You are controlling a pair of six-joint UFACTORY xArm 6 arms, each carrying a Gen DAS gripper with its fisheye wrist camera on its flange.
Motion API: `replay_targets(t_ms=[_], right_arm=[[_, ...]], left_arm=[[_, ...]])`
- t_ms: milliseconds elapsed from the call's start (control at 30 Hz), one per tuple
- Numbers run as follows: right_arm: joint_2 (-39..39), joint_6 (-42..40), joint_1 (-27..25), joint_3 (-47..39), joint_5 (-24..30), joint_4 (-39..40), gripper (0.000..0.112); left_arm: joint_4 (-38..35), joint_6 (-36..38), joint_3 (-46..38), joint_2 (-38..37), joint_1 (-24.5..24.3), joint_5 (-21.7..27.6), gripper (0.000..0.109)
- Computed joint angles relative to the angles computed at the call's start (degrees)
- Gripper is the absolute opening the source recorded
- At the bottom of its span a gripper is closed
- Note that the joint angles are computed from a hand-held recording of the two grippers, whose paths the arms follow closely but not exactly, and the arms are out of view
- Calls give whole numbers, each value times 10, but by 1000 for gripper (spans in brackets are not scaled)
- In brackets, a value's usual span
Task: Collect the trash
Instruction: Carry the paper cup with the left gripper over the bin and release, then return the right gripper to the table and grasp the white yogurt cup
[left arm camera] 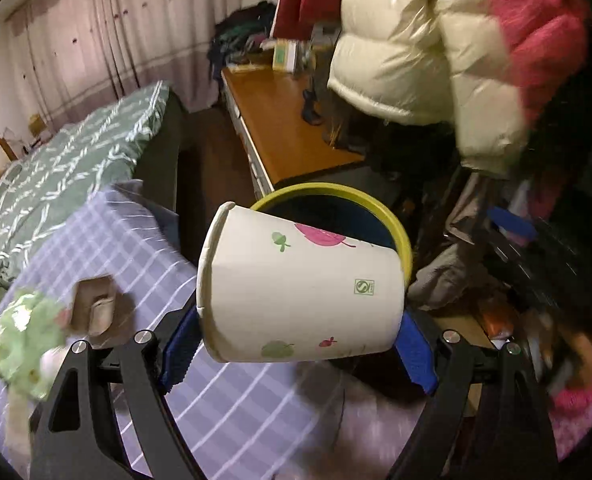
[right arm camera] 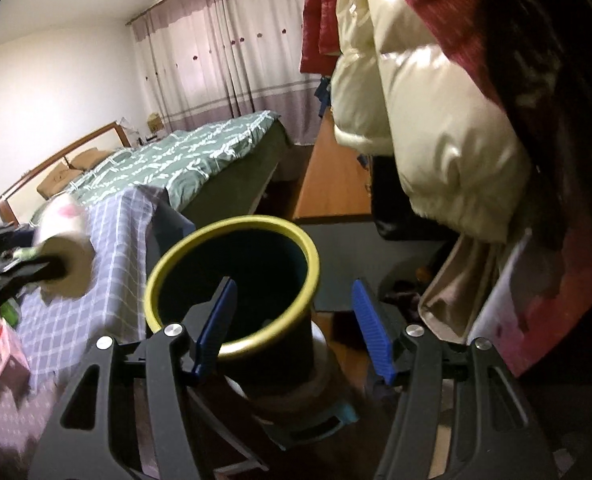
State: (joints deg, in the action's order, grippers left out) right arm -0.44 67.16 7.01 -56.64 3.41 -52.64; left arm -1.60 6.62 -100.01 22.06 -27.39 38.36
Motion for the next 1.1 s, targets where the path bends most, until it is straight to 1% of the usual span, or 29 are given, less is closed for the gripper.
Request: replay_targets(t_ms=[133,233,267,333,367,467,500,600,700,767,800,833,867,933,967,1000,1067,1100], right_arm=[[-3,-32,-6,20,-10,38,58],[-2,-40,-13,24,-17,51,60],[0,-31,-13,21,-16,44,63],[0,-15,-16,19,-18,30,64],[1,-19,-16,19,-22,35,64],[7,-25,-11,16,-25,41,64],[10,-33,-7,14,-26,50,64],[14,-58,6,10,-26,75,64],[20,-84,23,2,-23,99,64],[27,-117,39,-6,-20,129,64],[30,-135,44,-10,-20,145,64],[33,-152,53,-15,-18,160,64],[37,-170,62,-21,-16,176,64],[44,-208,80,-31,-11,212,64],[48,-233,91,-37,-9,236,64],[51,-253,102,-44,-7,254,64],[57,-270,119,-57,-3,264,64],[61,-288,130,-63,-1,279,64]], left_arm=[[23,-30,-136,110,-15,43,83],[19,-41,-222,176,-20,73,86],[24,-48,-233,185,-21,76,92],[38,-68,-250,199,-20,72,93],[38,-74,-239,191,-19,65,93],[31,-75,-153,128,-14,18,93],[33,-80,-104,91,-12,-9,93],[30,-90,7,1,-1,-66,96],[58,-128,104,-83,12,-104,96],[66,-148,188,-157,25,-139,97],[74,-159,213,-180,32,-148,97],[91,-181,253,-217,42,-161,98],[98,-189,280,-243,51,-169,98],[135,-227,346,-308,73,-181,98],[174,-263,380,-344,88,-184,98],[197,-285,400,-367,98,-183,98],[270,-353,451,-430,129,-174,98],[290,-373,470,-454,141,-171,98]])
